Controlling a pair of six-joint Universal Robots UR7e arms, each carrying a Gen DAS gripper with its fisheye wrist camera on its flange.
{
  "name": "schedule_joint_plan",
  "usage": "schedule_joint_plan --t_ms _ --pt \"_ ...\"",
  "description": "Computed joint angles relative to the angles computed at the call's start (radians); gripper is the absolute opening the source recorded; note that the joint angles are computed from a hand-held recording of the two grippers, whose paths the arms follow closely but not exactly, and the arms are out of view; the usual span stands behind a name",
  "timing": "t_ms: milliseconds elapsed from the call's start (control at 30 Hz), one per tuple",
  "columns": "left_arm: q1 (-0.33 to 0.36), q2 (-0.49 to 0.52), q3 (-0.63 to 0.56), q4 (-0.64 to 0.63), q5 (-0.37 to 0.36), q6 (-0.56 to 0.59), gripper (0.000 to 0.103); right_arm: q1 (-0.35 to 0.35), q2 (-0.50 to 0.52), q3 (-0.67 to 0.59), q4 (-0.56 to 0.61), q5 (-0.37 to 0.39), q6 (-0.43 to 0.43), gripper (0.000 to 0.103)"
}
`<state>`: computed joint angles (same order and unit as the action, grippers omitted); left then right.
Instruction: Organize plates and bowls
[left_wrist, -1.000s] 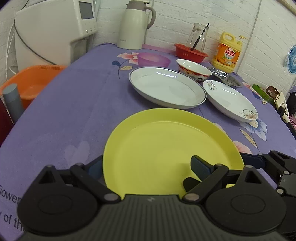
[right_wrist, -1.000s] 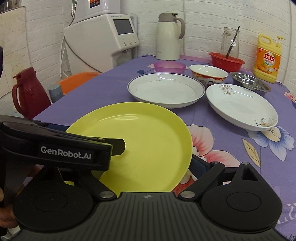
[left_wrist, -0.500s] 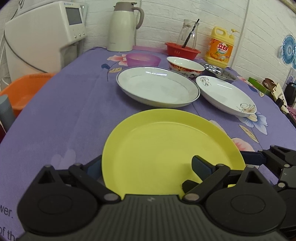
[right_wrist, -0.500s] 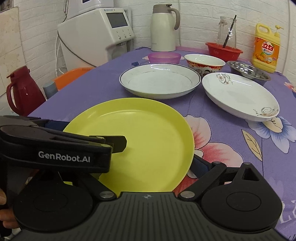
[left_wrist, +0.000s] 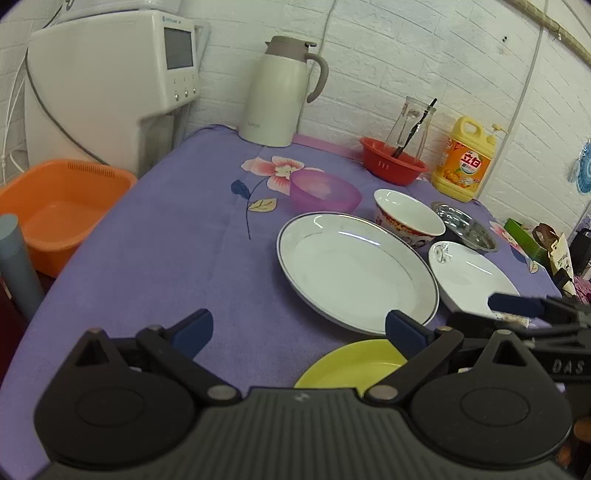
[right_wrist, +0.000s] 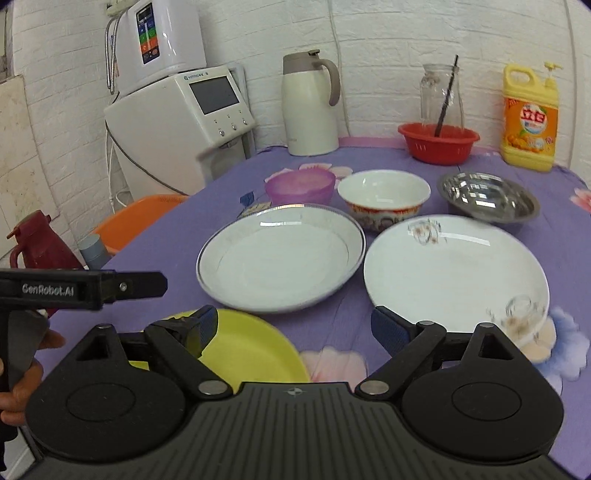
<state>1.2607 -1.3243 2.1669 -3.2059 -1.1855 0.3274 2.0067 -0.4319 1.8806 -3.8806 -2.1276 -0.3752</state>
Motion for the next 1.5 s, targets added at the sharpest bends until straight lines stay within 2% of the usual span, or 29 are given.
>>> schedule_joint_plan --t_ms 67,167,267,433,733,867,1000,1100,1333,1500 --pt "0.01 0.019 -0.025 0.021 -0.002 -0.004 0.098 -0.017 0.002 -0.063 0.056 0.013 -0.055 0.103" --pt "0.023 0.042 -0.055 0.042 0.007 -0.005 0.098 -0.047 0.004 -0.141 0.149 0.048 -0.089 0.103" --pt "0.043 0.06 -0.094 0.068 0.006 -0.015 0.098 -0.073 0.007 -0.201 0.236 0.068 -0.082 0.103" --pt "0.068 0.089 -0.149 0.094 -0.016 -0.026 0.098 -0.093 0.024 -0.281 0.349 0.041 -0.089 0.103" --pt "0.085 0.102 -0.183 0.123 -0.055 -0.025 0.098 -0.11 0.056 -0.382 0.537 0.027 -0.033 0.103" --pt "0.093 0.103 -0.194 0.135 -0.057 -0.04 0.098 -0.093 0.081 -0.406 0.544 -0.006 -0.024 0.103" --pt "0.086 0.103 -0.19 0.129 -0.036 -0.043 0.098 -0.092 0.082 -0.411 0.56 0.047 -0.006 0.103" --pt "0.084 0.107 -0.195 0.128 -0.027 -0.044 0.098 -0.086 0.086 -0.403 0.526 0.024 -0.03 0.103" --pt "0.078 0.191 -0.301 0.201 -0.029 -0.068 0.098 -0.082 0.053 -0.304 0.466 0.041 -0.04 0.103" --pt "0.054 0.236 -0.318 0.198 0.021 -0.008 0.098 -0.081 0.068 -0.312 0.452 0.04 -0.079 0.103"
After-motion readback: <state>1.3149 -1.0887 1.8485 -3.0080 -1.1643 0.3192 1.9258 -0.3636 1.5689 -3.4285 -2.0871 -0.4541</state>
